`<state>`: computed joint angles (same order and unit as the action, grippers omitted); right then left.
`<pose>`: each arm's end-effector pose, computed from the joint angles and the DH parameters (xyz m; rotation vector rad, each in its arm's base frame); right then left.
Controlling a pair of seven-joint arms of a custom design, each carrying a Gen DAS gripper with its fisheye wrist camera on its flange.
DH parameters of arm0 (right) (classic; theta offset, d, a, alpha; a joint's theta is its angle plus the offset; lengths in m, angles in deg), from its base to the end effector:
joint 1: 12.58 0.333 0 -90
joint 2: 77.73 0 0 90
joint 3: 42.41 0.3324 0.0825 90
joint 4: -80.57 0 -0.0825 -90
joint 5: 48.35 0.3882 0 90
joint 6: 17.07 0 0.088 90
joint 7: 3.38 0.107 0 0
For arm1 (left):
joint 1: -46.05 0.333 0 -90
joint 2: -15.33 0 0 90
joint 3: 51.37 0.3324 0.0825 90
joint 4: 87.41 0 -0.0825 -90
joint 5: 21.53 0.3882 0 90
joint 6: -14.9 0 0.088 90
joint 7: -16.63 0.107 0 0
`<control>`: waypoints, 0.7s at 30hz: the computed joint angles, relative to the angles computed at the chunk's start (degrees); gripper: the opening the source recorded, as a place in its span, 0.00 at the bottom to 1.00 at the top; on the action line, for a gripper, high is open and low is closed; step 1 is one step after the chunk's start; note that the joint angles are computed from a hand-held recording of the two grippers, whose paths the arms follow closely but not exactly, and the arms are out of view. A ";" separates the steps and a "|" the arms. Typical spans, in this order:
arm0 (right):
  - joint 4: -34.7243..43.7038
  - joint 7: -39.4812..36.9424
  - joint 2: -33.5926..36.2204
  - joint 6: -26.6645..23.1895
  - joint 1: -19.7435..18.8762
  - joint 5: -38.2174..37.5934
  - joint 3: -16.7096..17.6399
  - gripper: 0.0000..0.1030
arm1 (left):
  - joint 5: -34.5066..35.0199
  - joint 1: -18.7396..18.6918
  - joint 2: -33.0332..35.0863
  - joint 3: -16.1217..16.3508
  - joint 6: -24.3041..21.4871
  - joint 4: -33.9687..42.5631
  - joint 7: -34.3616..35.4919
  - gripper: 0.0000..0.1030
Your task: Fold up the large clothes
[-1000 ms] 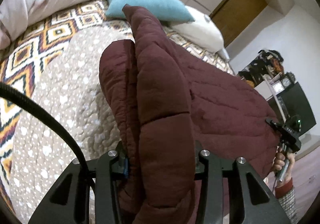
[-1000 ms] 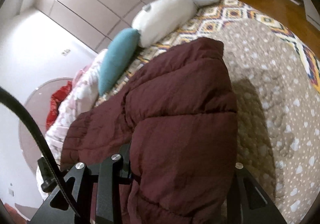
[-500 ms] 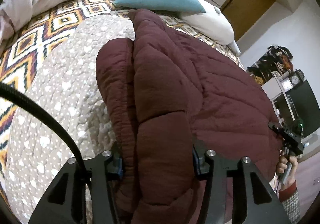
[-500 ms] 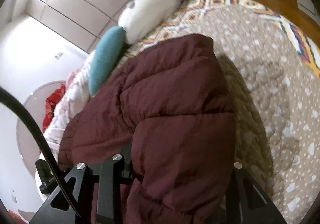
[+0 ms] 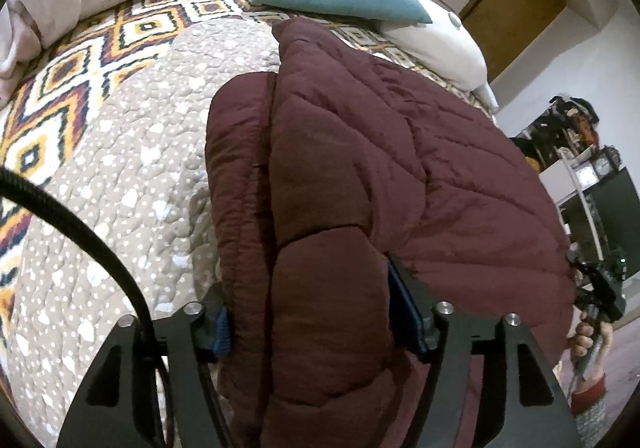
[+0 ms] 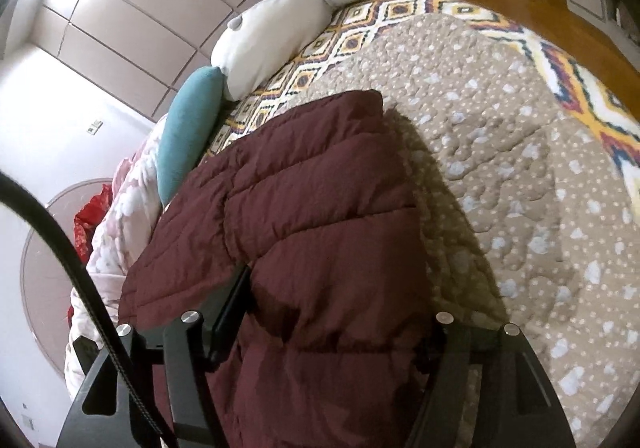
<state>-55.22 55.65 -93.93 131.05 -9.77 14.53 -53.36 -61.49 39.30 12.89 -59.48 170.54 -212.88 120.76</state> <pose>0.4814 -0.0901 0.4912 -1.1905 1.8758 -0.0175 0.5528 -0.1235 0.4763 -2.1002 1.9941 -1.0569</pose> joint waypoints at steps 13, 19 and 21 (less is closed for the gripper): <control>-7.92 2.11 -11.06 11.47 0.45 -1.63 -2.81 0.69 | 10.71 2.58 -12.61 -0.07 8.73 -9.81 -7.93 0.64; -9.37 2.51 -17.17 12.90 3.22 -3.19 -6.95 0.69 | 15.65 -0.28 -15.56 3.47 8.76 -9.61 -11.16 0.65; -8.91 1.80 -17.55 11.94 5.80 -2.93 -8.00 0.69 | 16.79 -1.28 -14.05 3.32 8.24 -8.02 -12.31 0.66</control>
<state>-64.13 57.45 -111.48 143.00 -3.97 11.60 -61.36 -44.70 38.02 -1.16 -56.17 178.78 -220.89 108.45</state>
